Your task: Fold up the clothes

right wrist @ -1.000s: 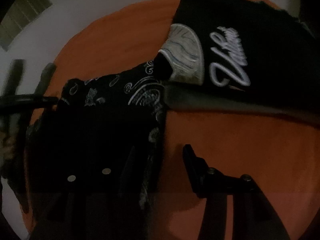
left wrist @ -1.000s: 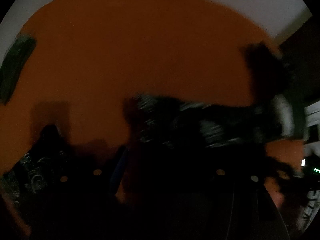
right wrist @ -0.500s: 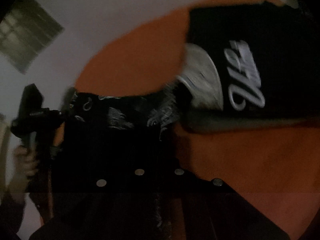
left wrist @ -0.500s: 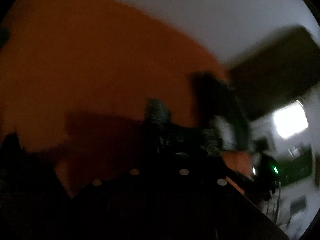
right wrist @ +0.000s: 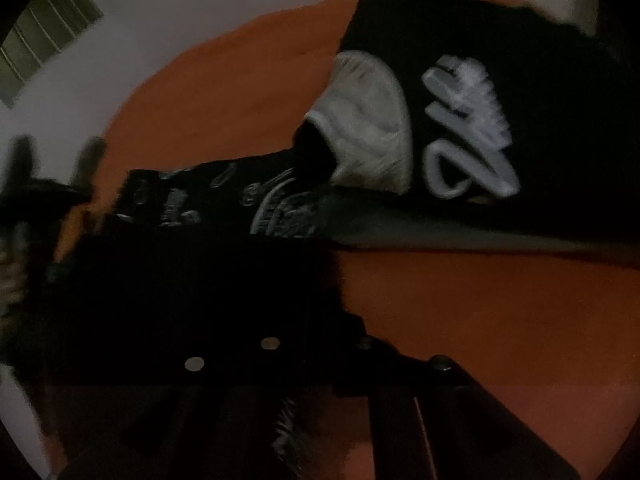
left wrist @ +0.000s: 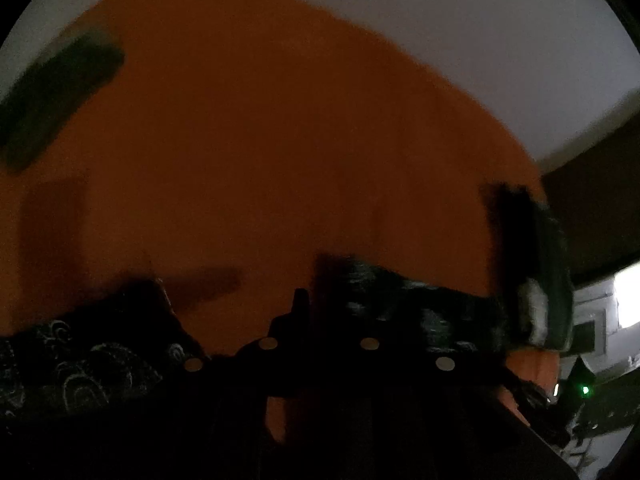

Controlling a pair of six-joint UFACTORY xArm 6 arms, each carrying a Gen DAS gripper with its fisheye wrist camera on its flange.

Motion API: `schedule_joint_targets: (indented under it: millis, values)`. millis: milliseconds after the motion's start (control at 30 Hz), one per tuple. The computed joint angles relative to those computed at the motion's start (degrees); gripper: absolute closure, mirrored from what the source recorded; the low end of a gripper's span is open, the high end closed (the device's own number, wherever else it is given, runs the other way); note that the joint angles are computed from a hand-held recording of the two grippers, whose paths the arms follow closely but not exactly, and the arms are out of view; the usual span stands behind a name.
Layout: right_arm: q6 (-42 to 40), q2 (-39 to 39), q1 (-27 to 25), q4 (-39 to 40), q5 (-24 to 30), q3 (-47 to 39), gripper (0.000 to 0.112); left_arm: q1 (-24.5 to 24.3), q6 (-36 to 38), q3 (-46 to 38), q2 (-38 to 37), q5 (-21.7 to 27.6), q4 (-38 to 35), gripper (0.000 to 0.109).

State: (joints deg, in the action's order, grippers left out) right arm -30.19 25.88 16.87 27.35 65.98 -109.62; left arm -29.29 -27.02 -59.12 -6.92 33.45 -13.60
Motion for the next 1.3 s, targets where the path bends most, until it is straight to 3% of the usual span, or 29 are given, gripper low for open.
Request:
schedule_joint_targets:
  millis: [67,100,267,367,467,600,633,767,833,1000,1133,1300]
  values:
    - [-0.28,-2.40,-0.70,1.46,-0.15,1.63,0.106,-3.40,3.33,-1.71,-0.87,2.74,-0.94,0.073]
    - [-1.38,-3.10,-2.11,3.72,1.32,1.60,0.106,-4.69,3.31,-2.09,-1.03,3.92,0.14,0.069]
    - [-0.65,-8.96,-6.58,10.28,10.41,6.27,0.106,-12.46,0.18,3.35,-9.09,12.05,3.43,0.069]
    - [2.52,-15.06,-8.59,11.38,17.43,12.95,0.106,-16.62,-8.51,11.41,-20.36,18.63,6.09,0.069]
    - [-5.00,-25.22,-10.14,10.19,20.33,23.14,0.106,-23.47,-17.80,19.98,-33.95,23.60,7.73,0.069]
    - [-12.30,-35.59,-13.78,9.11,23.37,33.32,0.106,-35.52,-33.69,24.58,-43.54,28.47,15.64,0.069]
    - [-11.99,-36.95,-14.39,9.27,23.57,35.49,0.106,-38.34,-35.98,25.89,-44.06,27.37,15.99,0.069]
    - [-7.92,-41.61,-16.15,9.13,21.45,45.09,0.106,-43.30,-36.50,29.99,-40.61,23.57,13.89,0.069]
    - [-6.54,-41.89,-18.63,7.92,23.00,46.76,0.106,-44.72,-37.73,30.34,-36.51,25.76,15.06,0.069]
    - [-4.89,-41.81,-21.24,9.59,24.97,49.63,0.106,-45.51,-37.89,25.44,-33.69,24.91,17.62,0.069]
    - [-3.30,-38.50,-23.47,13.52,31.31,48.39,0.079,-45.63,-36.74,19.48,-29.88,22.03,20.28,0.069]
    - [-1.71,-35.76,-23.75,16.55,36.31,45.84,0.078,-51.62,-30.50,6.45,-12.72,22.51,27.50,0.063]
